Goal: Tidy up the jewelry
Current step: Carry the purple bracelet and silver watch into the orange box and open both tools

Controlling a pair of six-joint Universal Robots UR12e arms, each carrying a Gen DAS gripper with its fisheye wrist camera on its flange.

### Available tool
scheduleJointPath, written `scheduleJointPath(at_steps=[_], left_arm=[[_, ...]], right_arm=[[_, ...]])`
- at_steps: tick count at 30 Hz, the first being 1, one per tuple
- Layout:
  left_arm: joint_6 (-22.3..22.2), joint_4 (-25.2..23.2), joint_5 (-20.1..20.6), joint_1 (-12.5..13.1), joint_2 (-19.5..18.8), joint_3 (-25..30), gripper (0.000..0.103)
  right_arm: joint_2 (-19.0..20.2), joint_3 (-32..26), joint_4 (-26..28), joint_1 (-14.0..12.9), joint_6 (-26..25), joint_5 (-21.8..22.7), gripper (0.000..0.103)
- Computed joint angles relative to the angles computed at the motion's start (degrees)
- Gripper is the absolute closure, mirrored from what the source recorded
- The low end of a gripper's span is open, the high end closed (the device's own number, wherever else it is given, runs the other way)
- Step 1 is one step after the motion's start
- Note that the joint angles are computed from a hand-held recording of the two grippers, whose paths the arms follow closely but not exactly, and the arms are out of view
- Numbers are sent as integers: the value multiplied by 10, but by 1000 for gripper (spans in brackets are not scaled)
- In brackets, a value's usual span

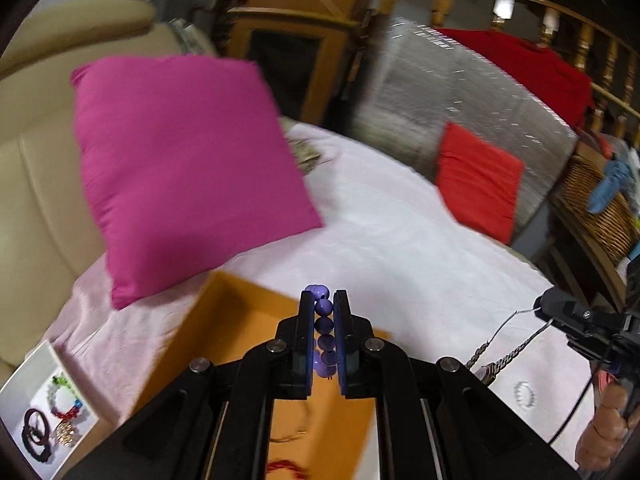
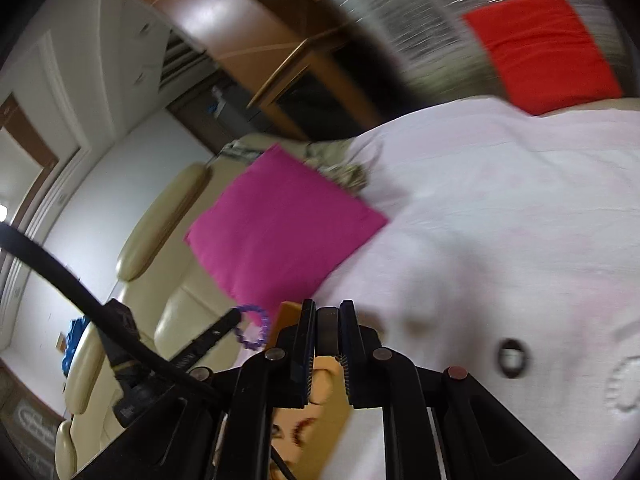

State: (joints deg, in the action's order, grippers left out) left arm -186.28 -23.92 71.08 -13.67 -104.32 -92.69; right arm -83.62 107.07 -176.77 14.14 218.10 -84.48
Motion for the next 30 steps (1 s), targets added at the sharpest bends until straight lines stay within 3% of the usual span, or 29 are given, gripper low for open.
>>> scheduleJointPath(at_steps=[8,14,18,20,24,26,30], left_arm=[[-21,-87,-14,15,-34,24,94],[-30,-113,13,10,-52,33,94],[-27,-131,44,4,-57,40,94],[-25,-144,61,0,-63,45,94],[-28,-161,104,-9,-67,52,93],[-33,-166,121,-13,-67,55,93],[-40,-138,154,-24,-56,47,88]], right_arm=[[104,-117,83,33,-2,12,90],[143,-141,103,36,21,6,90],[157,-153,126,35,25,-3,90],[157,-158,145,31,27,15,90],[149,-155,167,38,14,-40,88],[140,-148,173,37,11,-46,87],[115,-126,154,36,-11,-64,84]])
